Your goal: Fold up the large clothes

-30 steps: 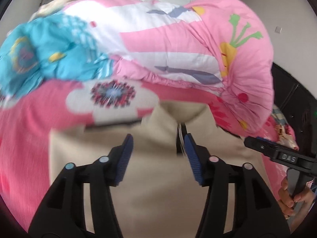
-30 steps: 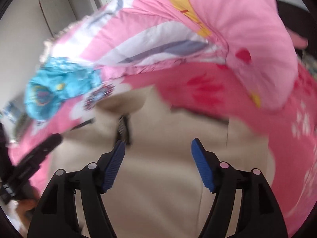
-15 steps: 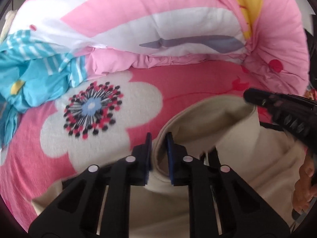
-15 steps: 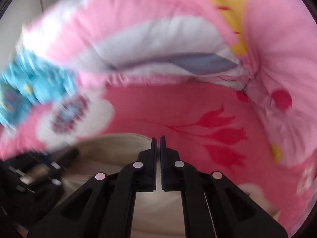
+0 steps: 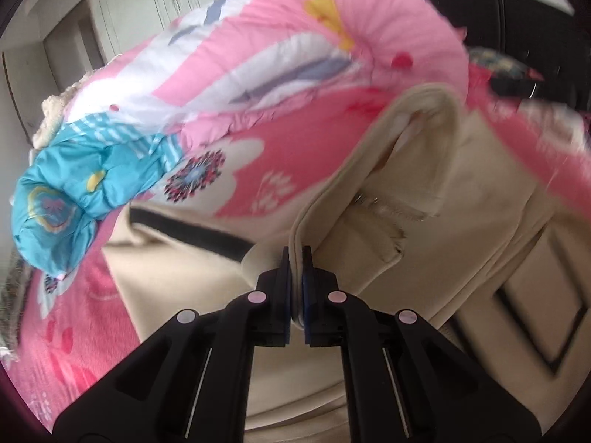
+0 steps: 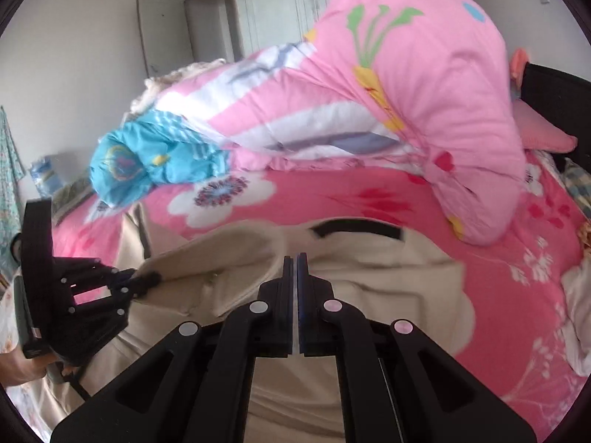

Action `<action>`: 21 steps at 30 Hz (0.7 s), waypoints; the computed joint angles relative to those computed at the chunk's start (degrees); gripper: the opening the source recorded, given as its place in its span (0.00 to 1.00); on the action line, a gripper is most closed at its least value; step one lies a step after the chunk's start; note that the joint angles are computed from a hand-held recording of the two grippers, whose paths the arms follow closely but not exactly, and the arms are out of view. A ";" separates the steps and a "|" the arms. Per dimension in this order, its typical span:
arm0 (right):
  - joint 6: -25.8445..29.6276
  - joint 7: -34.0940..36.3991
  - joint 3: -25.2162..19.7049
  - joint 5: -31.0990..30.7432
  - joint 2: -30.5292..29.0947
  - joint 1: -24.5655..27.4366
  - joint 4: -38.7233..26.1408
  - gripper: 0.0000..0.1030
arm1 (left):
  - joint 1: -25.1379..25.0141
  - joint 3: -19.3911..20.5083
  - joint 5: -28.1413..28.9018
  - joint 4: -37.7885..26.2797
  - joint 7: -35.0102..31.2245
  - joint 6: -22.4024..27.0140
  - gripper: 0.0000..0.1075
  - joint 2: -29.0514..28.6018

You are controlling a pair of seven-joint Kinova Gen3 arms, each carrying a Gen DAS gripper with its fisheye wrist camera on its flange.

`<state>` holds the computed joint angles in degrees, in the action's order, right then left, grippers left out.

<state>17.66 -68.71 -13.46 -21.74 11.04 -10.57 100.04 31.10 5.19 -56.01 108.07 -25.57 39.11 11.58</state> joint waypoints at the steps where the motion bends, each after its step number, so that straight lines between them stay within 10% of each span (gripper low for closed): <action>1: 0.31 -0.57 0.33 0.28 0.22 0.08 -0.36 0.02 | 0.44 -0.46 -2.14 1.02 2.31 -0.23 0.04 0.78; 6: 8.45 -6.14 4.37 7.29 4.59 -4.86 -10.97 0.03 | 1.67 -1.73 -9.33 3.75 10.67 -2.42 0.04 2.46; 13: 22.27 -11.56 9.74 21.40 17.92 -18.99 -25.47 0.10 | -1.25 -1.83 -4.20 3.10 6.77 -5.67 0.04 2.47; 17: 18.61 -13.24 6.49 18.19 18.86 -14.61 -19.95 0.10 | -3.10 -3.30 3.26 3.85 -0.53 -9.94 0.07 1.20; 21: 12.84 -12.65 5.13 19.86 17.16 -13.73 -14.66 0.10 | -13.62 6.11 12.58 3.21 -8.41 -11.22 0.18 -0.40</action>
<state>30.50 -81.36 -8.33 -1.88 28.21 -24.30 85.38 17.48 11.30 -43.43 111.28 -33.98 27.89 11.18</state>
